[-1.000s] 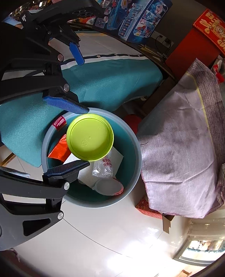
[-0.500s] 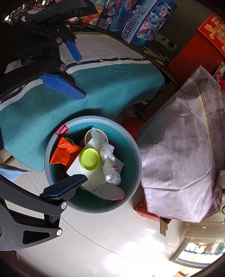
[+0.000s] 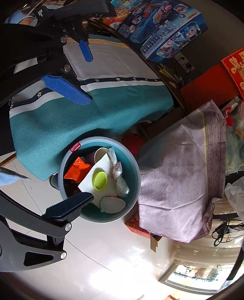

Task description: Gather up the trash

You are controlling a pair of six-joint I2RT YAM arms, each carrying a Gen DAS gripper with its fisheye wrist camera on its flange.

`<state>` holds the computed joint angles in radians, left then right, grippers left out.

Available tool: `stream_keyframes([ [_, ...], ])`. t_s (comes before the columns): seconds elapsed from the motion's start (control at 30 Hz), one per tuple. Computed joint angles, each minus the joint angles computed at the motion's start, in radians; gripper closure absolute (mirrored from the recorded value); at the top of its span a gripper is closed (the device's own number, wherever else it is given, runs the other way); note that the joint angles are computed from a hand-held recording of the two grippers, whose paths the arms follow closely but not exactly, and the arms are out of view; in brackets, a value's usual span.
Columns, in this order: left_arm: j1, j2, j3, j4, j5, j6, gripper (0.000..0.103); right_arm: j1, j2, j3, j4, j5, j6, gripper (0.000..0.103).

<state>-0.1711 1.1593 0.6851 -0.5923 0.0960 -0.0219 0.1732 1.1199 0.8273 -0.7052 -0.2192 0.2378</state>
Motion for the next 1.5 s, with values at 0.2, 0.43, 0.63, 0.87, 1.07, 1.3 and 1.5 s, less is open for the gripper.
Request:
stream_keyframes([
  [0.2, -0.022, -0.105, -0.03, -0.049, -0.025, -0.013, 0.004, 0.086, -0.107, -0.022, -0.05, 0.071, 0.023, 0.01],
  [0.43, -0.034, -0.229, -0.066, -0.121, -0.051, -0.021, 0.004, 0.167, -0.216, -0.065, -0.091, 0.105, 0.053, 0.007],
  [0.63, -0.033, -0.297, -0.082, -0.163, -0.08, -0.036, 0.004, 0.26, -0.264, -0.09, -0.101, 0.218, 0.071, 0.007],
  [0.87, -0.016, -0.316, -0.103, -0.164, -0.096, -0.046, 0.004, 0.304, -0.307, -0.117, -0.089, 0.287, 0.069, 0.007],
  [1.07, -0.014, -0.282, -0.123, -0.13, -0.109, -0.055, 0.004, 0.283, -0.295, -0.146, -0.059, 0.264, 0.061, 0.007],
  [1.3, 0.001, -0.236, -0.134, -0.09, -0.11, -0.057, 0.004, 0.321, -0.267, -0.16, -0.034, 0.291, 0.064, 0.007],
  [1.5, 0.018, -0.203, -0.135, -0.071, -0.103, -0.052, 0.004, 0.313, -0.239, -0.163, -0.016, 0.28, 0.064, 0.007],
])
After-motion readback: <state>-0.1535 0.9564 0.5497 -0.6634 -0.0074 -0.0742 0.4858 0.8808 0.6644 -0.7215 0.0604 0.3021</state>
